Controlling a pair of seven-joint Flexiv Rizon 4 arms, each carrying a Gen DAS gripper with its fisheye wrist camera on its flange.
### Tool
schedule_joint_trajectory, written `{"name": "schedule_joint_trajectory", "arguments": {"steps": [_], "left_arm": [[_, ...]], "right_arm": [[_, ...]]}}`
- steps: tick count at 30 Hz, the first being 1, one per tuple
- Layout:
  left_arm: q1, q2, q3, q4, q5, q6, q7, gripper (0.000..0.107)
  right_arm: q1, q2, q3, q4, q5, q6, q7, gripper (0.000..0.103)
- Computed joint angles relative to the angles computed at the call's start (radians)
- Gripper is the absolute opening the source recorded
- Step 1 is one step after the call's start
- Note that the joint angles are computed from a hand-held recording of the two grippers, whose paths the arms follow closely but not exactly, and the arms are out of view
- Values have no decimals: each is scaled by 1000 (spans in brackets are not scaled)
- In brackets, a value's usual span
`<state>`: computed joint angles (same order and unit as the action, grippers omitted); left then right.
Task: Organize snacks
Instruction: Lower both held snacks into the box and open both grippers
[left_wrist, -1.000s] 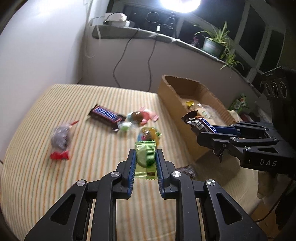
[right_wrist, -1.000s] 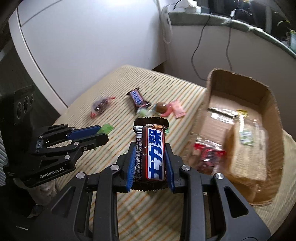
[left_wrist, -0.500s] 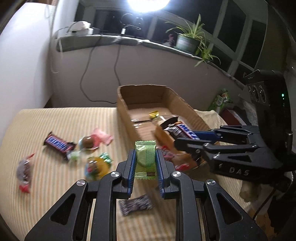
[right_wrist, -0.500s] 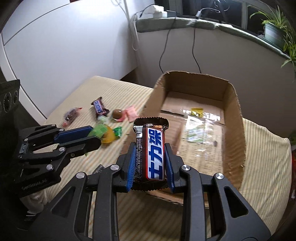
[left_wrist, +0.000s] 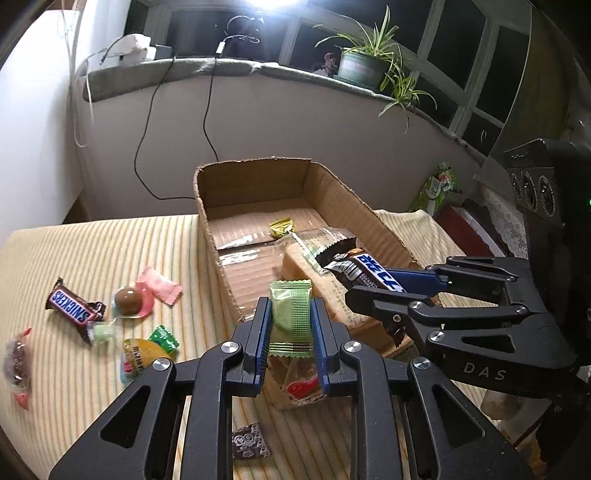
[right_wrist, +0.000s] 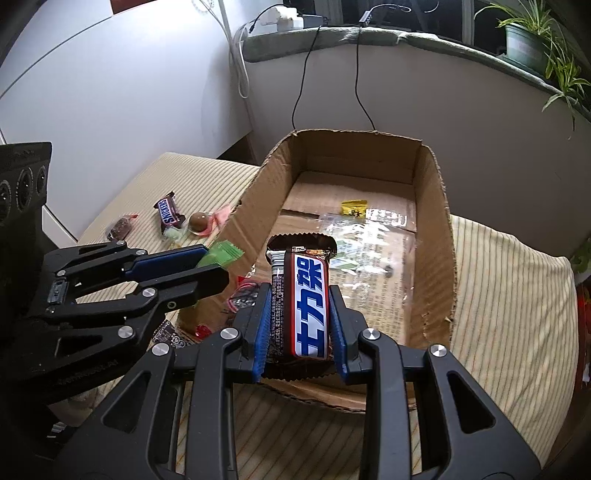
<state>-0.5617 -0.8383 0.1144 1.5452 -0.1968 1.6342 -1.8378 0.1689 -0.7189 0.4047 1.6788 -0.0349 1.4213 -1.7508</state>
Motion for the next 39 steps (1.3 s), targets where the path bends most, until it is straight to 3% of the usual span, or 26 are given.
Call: {"name": "schedule_joint_trajectory", "arguments": {"steps": [5, 7, 9, 13, 18, 23, 28, 39], "left_arm": [[-11, -5, 16, -11, -1, -7, -11, 22], [-17, -5, 25, -13, 0, -13, -16, 33], [-12, -4, 17, -11, 5, -14, -16, 34], [-13, -7, 19, -19, 11, -24, -20, 37], [-11, -2, 16, -10, 18, -18, -27, 37], [-7, 6, 10, 3, 21, -10, -27, 37], [-15, 20, 18, 32, 17, 10, -34, 37], [-57, 76, 78, 162, -21, 76, -47, 37]], "right_arm": [[2, -8, -9, -10, 3, 2, 8, 30], [0, -8, -12, -8, 5, 10, 13, 30], [-5, -10, -10, -9, 7, 15, 18, 33], [-2, -5, -20, 0, 2, 43, 33, 53], [-12, -6, -16, 7, -10, 71, 52, 65], [-12, -5, -24, 23, -23, 106, 93, 66], [-104, -36, 93, 6, -8, 105, 94, 66], [-120, -21, 143, 59, -37, 123, 48, 67]]}}
